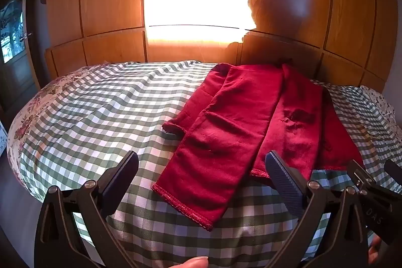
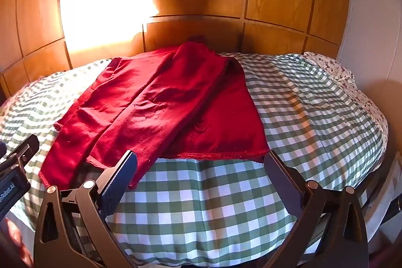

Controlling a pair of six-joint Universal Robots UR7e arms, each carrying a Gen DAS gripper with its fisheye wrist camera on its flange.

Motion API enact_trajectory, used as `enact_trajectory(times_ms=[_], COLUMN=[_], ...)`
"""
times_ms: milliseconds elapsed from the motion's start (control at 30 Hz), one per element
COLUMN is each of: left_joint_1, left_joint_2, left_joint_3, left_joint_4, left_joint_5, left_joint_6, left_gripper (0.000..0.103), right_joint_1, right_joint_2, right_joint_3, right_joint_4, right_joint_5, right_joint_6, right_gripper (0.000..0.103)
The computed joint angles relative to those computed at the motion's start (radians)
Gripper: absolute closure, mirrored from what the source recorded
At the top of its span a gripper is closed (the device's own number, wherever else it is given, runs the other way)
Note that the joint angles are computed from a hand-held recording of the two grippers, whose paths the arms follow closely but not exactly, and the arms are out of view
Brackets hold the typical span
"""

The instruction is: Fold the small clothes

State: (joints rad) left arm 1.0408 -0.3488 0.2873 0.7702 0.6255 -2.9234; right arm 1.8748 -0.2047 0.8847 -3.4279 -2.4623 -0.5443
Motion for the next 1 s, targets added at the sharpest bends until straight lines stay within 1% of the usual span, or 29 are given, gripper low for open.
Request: enact_trajectory(times_ms=[67,100,267,333,533,600,833,900,1000], left_joint_1=[-0.002,-0.002,-0.003,0.005,0.009,0.008,0.012,0.01,0.012], left_joint_2=[-0.001,0.001,0.005,-0.008,-0.019,-0.002,-0.015,-0.007,-0.02], left_joint_3=[0.01,0.007,0.003,0.022,0.038,0.015,0.042,0.027,0.051], left_joint_4=[-0.016,-0.013,-0.003,-0.004,-0.004,0.003,-0.008,0.0,-0.011], left_joint_5=[-0.007,-0.007,-0.005,0.011,0.013,0.009,0.011,0.011,0.012], left_joint_6=[0.006,0.002,-0.007,-0.007,-0.013,-0.01,-0.006,-0.009,-0.008], left_gripper=[0.003,0.003,0.003,0.003,0.003,0.003,0.003,0.003,0.003], right_joint_1=[-0.001,0.001,0.0,0.0,0.001,-0.002,-0.005,-0.003,-0.002], right_joint_2=[-0.004,0.002,0.0,0.001,0.0,-0.001,-0.006,0.003,0.003], right_joint_3=[0.006,-0.003,-0.002,-0.002,-0.002,-0.002,0.006,-0.002,-0.002], right_joint_4=[-0.001,0.0,0.004,0.003,0.01,0.009,0.002,0.002,0.002], right_joint_5=[0.002,-0.005,-0.004,-0.004,-0.004,0.0,0.003,0.002,0.001], right_joint_6=[0.008,-0.004,-0.003,-0.004,0.0,-0.003,-0.007,-0.007,-0.006], right_gripper=[0.003,0.003,0.003,0.003,0.003,0.003,0.003,0.003,0.003])
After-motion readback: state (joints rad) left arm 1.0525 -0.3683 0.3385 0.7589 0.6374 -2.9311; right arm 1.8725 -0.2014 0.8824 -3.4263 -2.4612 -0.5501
